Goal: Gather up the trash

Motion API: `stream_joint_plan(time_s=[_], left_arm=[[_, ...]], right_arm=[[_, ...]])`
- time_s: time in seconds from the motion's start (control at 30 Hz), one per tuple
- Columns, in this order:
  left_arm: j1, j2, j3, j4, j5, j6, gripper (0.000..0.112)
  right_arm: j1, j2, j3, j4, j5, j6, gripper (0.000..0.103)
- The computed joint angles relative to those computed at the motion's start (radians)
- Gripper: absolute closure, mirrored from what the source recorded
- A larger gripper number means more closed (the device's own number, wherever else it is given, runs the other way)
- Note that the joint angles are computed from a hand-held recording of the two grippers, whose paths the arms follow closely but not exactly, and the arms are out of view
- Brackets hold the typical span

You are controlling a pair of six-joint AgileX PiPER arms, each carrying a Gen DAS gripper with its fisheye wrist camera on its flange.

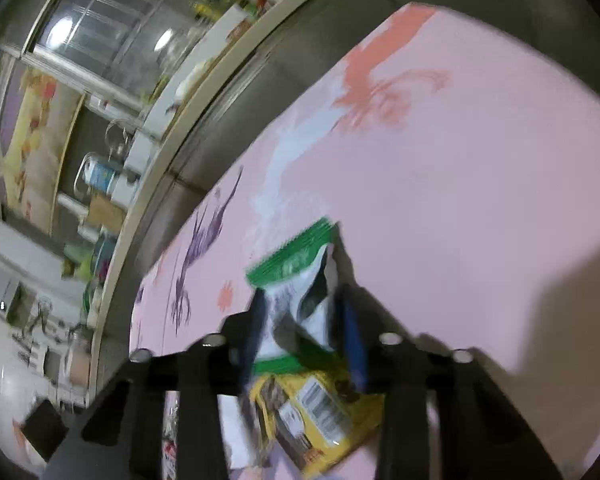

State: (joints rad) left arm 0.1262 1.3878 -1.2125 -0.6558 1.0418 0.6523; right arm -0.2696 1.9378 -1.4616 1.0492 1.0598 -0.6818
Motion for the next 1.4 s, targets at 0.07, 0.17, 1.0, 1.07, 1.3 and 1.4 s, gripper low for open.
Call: stream_joint_plan(time_s=[0.07, 0.17, 1.0, 1.07, 1.3, 1.4], left_arm=[[-0.001, 0.006, -0.001, -0.007, -0.001, 0.002, 0.039], [0.012, 0.009, -0.001, -0.006, 0.000, -0.005, 0.039], [0.017, 0.007, 0.176, -0.017, 0.036, 0.042, 0.035], [0.000, 0.006, 0.191, -0.020, 0.024, 0.048, 0.035], [-0.036, -0.024, 0.247, -0.103, 0.090, 0.104, 0.035], [-0.032, -0.034, 0.260, -0.118, 0.109, 0.102, 0.035]], right_arm=[[0.027, -0.020, 0.035, 0.005, -0.001, -0.018, 0.085], [0.048, -0.082, 0.100, 0.019, -0.018, -0.064, 0.089], [-0.070, -0.583, 0.589, 0.137, -0.008, -0.378, 0.029], [-0.060, -0.626, 0.640, 0.134, 0.000, -0.430, 0.029], [-0.022, -0.641, 0.729, 0.127, -0.014, -0.439, 0.029], [-0.030, -0.645, 0.740, 0.135, -0.003, -0.437, 0.029]])
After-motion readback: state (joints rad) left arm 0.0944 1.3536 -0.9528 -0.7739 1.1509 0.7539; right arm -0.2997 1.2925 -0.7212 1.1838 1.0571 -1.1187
